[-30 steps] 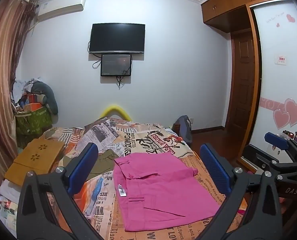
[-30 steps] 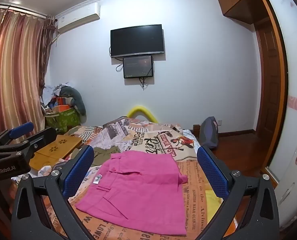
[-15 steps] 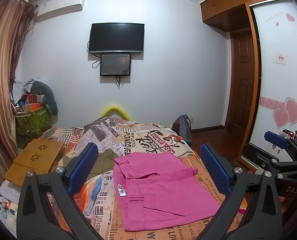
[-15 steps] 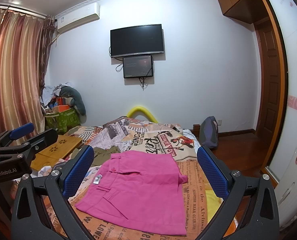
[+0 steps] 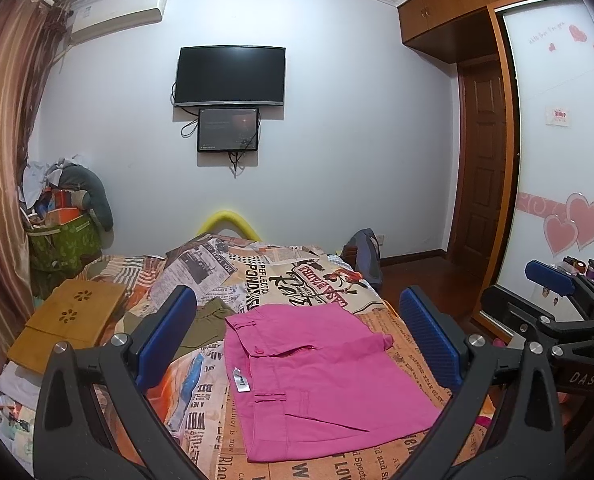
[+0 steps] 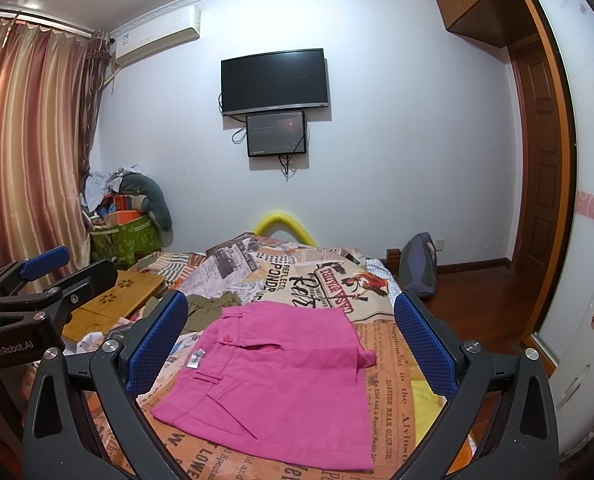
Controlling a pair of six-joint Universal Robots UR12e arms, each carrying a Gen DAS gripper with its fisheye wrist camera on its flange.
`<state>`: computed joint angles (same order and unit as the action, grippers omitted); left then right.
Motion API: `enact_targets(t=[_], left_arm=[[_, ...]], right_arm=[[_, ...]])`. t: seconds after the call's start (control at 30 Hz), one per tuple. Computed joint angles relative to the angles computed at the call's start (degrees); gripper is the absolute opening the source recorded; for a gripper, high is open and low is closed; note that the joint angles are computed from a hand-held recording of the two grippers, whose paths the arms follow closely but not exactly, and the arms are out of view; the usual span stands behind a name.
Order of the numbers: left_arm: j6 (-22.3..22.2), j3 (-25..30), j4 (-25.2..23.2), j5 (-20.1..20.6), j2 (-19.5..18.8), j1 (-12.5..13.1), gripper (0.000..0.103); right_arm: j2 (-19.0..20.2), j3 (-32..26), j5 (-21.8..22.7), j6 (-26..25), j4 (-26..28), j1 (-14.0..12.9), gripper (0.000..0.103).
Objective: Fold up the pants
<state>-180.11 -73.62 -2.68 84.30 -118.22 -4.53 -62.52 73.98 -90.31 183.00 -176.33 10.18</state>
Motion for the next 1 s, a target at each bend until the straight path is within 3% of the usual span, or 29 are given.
enact_targets(t=[1.0], left_arm=[[0.5, -0.3, 0.3, -0.2, 0.2, 0.1, 0.103]], right_arm=[[0.4, -0.9, 0.1, 0.0, 0.6, 0.0, 0.103]])
